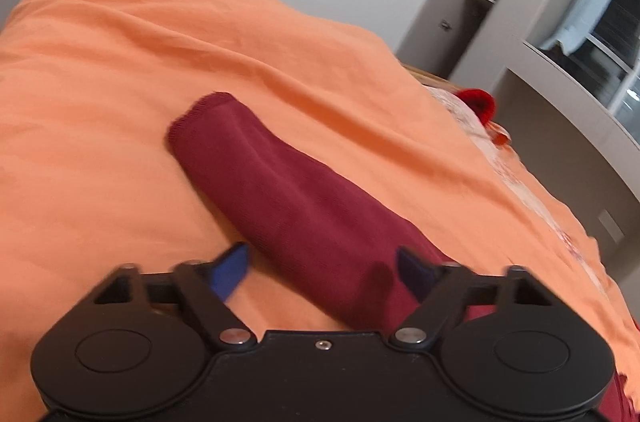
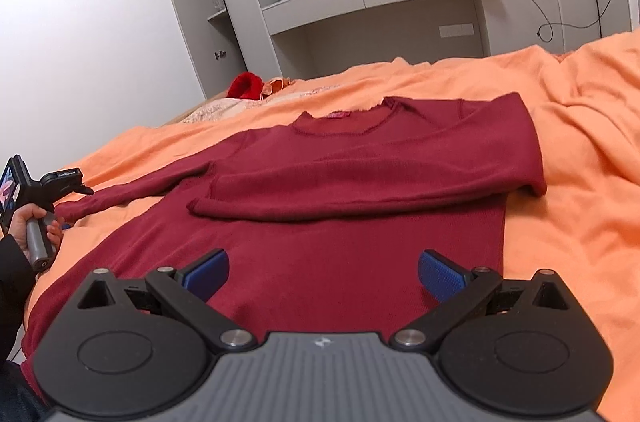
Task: Fold small clothes
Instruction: 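Grasp the other sleeve cuff with the left gripper and lift it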
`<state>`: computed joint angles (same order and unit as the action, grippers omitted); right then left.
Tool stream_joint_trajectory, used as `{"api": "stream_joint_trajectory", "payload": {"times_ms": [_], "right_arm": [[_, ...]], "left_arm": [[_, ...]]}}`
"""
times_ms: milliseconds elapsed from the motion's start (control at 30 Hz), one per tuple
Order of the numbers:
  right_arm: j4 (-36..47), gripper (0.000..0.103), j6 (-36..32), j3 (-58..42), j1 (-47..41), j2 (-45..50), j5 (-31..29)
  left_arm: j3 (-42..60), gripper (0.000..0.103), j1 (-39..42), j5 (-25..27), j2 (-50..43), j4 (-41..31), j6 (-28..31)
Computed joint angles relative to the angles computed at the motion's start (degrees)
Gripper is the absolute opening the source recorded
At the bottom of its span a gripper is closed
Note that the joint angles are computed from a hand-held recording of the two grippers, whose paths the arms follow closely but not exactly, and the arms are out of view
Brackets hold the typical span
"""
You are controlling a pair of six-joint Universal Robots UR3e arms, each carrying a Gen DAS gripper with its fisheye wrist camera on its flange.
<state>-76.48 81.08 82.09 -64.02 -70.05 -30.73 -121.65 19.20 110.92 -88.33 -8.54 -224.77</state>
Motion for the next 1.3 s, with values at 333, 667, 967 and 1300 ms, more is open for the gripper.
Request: {"api": "stream_joint_trajectory", "payload": {"times_ms": [333, 667, 967, 1300], "right_arm": [[2.34, 0.103, -1.19, -1.01, -0.46, 0.48, 0.17], [7.14, 0.103, -4.05, -2.30, -1.42, 0.34, 1.22], [11.10, 0.103, -5.96, -3.88, -2.80, 0.26, 2.62], [8.93, 0.103, -2.70, -5.11, -3.86, 1.50, 4.51]], "left_arm": [[-5.41, 0.008, 4.54, -3.32, 2.47, 6.93, -4.99], [1.08, 0.006, -6.18, -3.15, 0.40, 22.57, 14.37], [25.31, 0.006, -31.41, 7.31, -17.92, 23.50, 36.26], [38.58, 0.007, -44.49, 6.19, -34.59, 15.02, 57.42]]}}
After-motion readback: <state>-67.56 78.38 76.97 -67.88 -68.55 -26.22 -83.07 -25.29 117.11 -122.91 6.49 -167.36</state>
